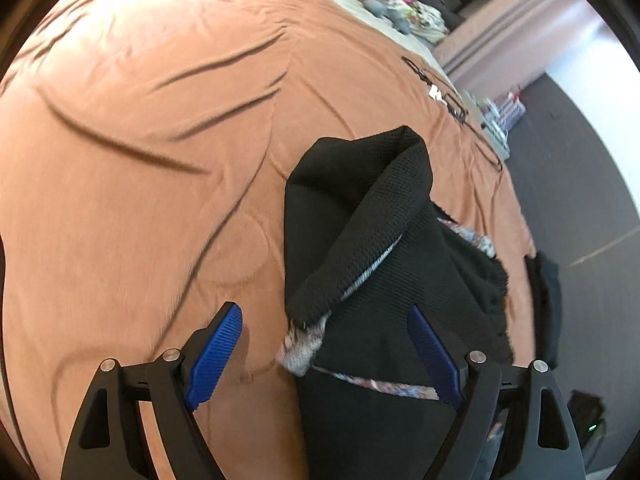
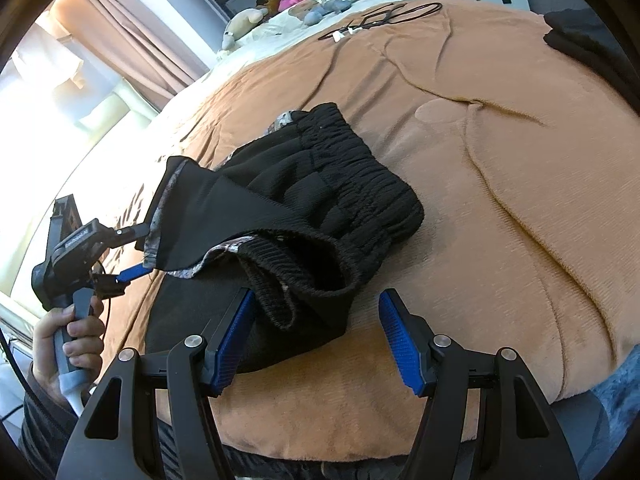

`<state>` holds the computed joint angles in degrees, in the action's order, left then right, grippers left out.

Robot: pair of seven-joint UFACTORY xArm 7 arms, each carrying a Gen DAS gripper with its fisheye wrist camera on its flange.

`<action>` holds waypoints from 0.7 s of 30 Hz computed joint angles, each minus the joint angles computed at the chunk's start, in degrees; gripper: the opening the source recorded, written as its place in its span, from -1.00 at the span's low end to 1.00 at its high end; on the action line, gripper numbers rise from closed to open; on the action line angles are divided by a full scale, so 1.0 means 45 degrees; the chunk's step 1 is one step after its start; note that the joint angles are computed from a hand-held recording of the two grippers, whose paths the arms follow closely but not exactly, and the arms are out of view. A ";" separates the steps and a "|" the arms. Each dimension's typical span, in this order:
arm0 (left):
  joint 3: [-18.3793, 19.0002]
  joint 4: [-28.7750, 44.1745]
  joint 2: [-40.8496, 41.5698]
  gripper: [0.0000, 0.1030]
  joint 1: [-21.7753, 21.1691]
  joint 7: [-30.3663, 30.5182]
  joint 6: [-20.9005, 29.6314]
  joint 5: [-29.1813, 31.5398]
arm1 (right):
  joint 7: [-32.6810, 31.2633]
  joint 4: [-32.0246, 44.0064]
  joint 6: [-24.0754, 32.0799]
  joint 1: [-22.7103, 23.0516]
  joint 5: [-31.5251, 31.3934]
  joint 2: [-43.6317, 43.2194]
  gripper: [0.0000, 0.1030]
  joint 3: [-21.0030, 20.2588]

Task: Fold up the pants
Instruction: 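Grasp the folded black shorts' leg with the left tool while the right tool grasps the waistband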

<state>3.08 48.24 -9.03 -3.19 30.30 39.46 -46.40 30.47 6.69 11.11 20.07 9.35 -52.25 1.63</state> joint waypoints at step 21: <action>0.0182 0.3031 0.0720 -0.85 0.0223 0.0968 0.2819 -0.1025 | -0.1120 -0.0305 -0.0073 -0.0375 -0.0337 -0.0751 -0.85 -0.0561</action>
<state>3.90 61.88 -5.79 -2.19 34.66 52.15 -51.02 25.42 5.32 10.79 18.38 7.83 -55.63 -0.90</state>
